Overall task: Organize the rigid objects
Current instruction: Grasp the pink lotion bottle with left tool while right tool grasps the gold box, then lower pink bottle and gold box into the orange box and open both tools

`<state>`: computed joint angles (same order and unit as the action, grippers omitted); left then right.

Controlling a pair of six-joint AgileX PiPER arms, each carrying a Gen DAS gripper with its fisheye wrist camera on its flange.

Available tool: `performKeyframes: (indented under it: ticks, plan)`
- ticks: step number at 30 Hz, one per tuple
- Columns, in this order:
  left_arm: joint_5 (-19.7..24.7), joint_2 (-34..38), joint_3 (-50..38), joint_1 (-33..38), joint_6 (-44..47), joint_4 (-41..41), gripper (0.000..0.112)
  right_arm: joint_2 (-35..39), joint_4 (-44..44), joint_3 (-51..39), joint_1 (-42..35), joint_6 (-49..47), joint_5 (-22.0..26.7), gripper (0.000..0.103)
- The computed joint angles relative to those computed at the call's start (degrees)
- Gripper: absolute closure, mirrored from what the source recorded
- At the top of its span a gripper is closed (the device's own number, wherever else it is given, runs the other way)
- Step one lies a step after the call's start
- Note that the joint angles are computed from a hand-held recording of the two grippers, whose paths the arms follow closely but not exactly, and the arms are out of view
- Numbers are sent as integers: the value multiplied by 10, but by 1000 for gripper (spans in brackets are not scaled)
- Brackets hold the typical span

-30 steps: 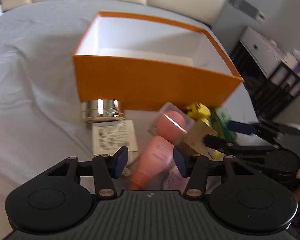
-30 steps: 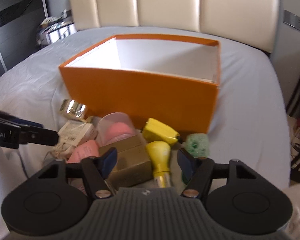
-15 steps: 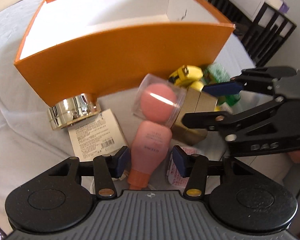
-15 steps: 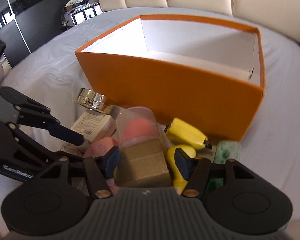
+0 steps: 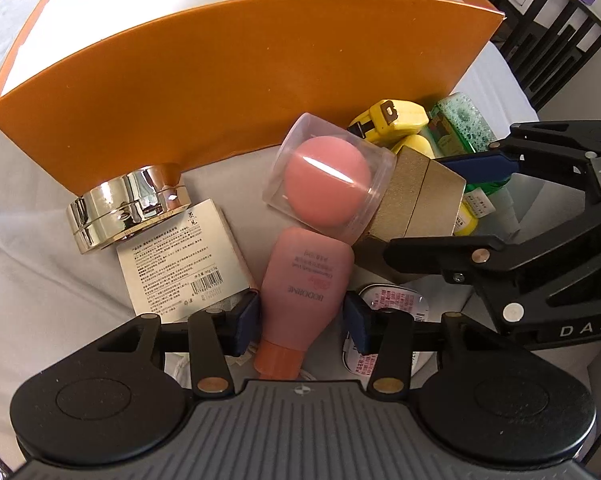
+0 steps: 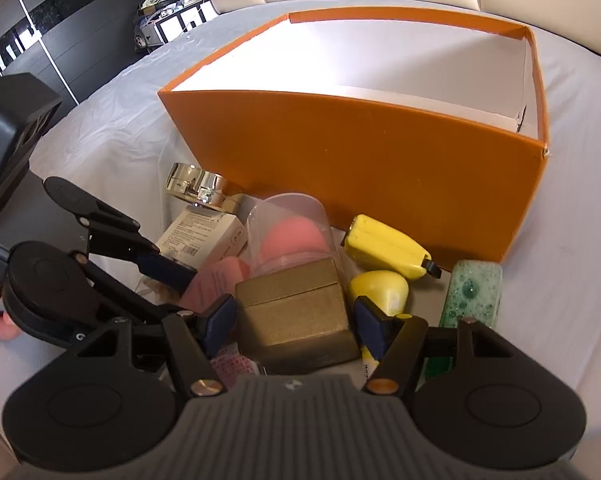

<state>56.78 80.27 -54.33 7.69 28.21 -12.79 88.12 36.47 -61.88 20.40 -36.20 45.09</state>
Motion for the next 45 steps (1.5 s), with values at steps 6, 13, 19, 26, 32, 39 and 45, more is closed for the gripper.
performKeyframes:
  ticks: [6,13,19,26,32,39,45]
  plan:
    - [33,23,-26,21,-16,-2,59,25,5,-20,-4,20,18,36]
    - [40,6,-20,35,-14,-3,64,28,12,-23,-9,16,32,31]
    - [36,-33,2,103,25,-70,65,17,-22,-12,18,25,2,39]
    - [51,-94,13,180,80,-124,65,-15,-2,18,15,-12,-20,40]
    - [73,-114,5,219,109,-201,65,-59,35,48,-12,-38,-18,40]
    - [88,-140,-43,265,118,-281,65,-109,69,6,-39,-48,5,40]
    - [13,-75,-147,211,39,-287,65,-67,67,-113,-37,21,-30,40]
